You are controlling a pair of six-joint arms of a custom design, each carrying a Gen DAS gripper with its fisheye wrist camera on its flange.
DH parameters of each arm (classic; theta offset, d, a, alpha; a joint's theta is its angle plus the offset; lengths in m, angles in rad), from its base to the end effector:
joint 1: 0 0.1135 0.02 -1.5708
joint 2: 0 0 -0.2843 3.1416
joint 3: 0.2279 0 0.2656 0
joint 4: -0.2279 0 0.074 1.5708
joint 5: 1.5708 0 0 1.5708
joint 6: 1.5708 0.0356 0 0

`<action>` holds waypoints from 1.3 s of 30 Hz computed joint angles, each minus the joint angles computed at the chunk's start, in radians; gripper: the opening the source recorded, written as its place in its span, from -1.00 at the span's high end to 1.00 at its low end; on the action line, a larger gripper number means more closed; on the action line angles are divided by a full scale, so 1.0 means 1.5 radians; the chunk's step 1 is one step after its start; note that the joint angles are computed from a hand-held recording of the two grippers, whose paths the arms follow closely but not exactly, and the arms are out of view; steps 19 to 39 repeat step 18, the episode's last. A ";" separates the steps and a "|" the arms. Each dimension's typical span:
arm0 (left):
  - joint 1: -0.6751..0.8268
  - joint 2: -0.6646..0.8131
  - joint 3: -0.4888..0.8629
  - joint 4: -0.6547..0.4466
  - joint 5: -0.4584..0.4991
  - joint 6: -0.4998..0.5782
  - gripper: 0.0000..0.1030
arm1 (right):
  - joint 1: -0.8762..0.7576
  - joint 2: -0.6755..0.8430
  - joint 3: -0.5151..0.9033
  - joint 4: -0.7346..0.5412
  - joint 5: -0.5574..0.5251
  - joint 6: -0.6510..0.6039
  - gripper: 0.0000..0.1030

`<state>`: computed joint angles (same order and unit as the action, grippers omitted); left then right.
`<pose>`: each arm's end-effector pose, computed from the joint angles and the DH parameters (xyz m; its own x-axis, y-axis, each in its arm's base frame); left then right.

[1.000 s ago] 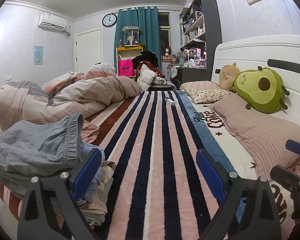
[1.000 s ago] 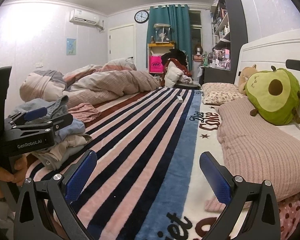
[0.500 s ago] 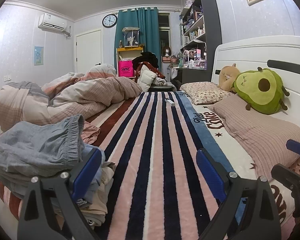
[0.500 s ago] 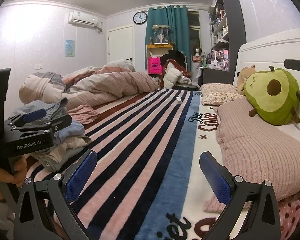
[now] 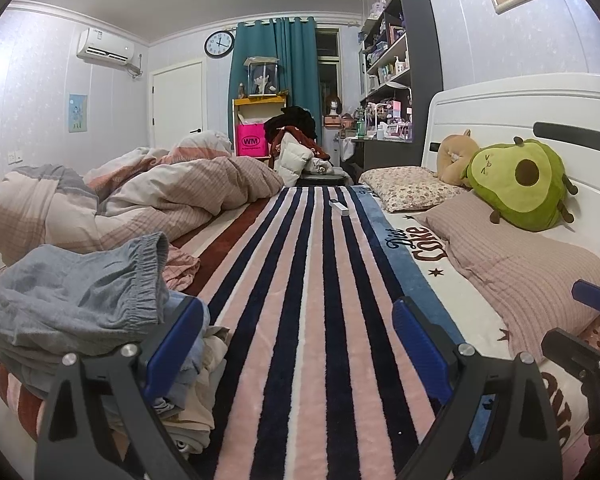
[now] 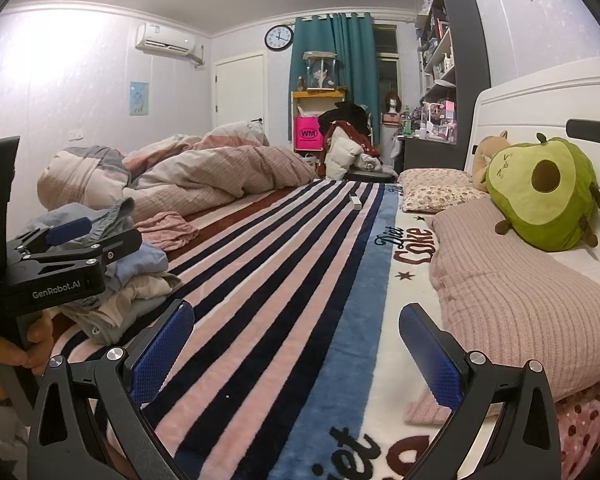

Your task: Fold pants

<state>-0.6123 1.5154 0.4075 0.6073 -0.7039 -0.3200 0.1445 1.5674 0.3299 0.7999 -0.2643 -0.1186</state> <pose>0.2278 -0.1319 0.1441 -0.3645 -0.0370 -0.9305 -0.1487 0.9887 0.0189 0.2545 0.0464 0.1270 -0.3723 -0.1696 -0.9125 -0.4201 0.9075 0.0028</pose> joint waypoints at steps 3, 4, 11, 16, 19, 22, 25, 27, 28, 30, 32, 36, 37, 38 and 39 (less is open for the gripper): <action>-0.001 0.000 -0.002 0.003 -0.001 -0.001 -0.82 | -0.001 0.001 0.000 0.001 -0.001 0.000 -0.99; -0.001 0.000 -0.002 0.003 -0.001 -0.001 -0.82 | -0.002 -0.001 0.001 -0.003 -0.001 0.000 -0.99; -0.002 0.000 -0.003 0.005 -0.001 -0.001 -0.82 | -0.002 -0.003 -0.001 -0.002 -0.001 0.000 -0.99; -0.003 -0.002 -0.002 0.002 -0.002 0.000 -0.82 | -0.002 -0.003 -0.001 -0.002 -0.001 0.000 -0.99; -0.005 -0.003 0.000 -0.002 -0.003 -0.002 -0.82 | -0.002 -0.002 -0.001 0.000 -0.001 0.001 -0.99; -0.005 -0.003 0.000 -0.002 -0.003 -0.002 -0.82 | -0.002 -0.002 -0.001 0.000 -0.001 0.001 -0.99; -0.005 -0.003 0.000 -0.002 -0.003 -0.002 -0.82 | -0.002 -0.002 -0.001 0.000 -0.001 0.001 -0.99; -0.005 -0.003 0.000 -0.002 -0.003 -0.002 -0.82 | -0.002 -0.002 -0.001 0.000 -0.001 0.001 -0.99; -0.005 -0.003 0.000 -0.002 -0.003 -0.002 -0.82 | -0.002 -0.002 -0.001 0.000 -0.001 0.001 -0.99; -0.005 -0.003 0.000 -0.002 -0.003 -0.002 -0.82 | -0.002 -0.002 -0.001 0.000 -0.001 0.001 -0.99; -0.005 -0.003 0.000 -0.002 -0.003 -0.002 -0.82 | -0.002 -0.002 -0.001 0.000 -0.001 0.001 -0.99; -0.005 -0.003 0.000 -0.002 -0.003 -0.002 -0.82 | -0.002 -0.002 -0.001 0.000 -0.001 0.001 -0.99; -0.005 -0.003 0.000 -0.002 -0.003 -0.002 -0.82 | -0.002 -0.002 -0.001 0.000 -0.001 0.001 -0.99; -0.005 -0.003 0.000 -0.002 -0.003 -0.002 -0.82 | -0.002 -0.002 -0.001 0.000 -0.001 0.001 -0.99; -0.005 -0.003 0.000 -0.002 -0.003 -0.002 -0.82 | -0.002 -0.002 -0.001 0.000 -0.001 0.001 -0.99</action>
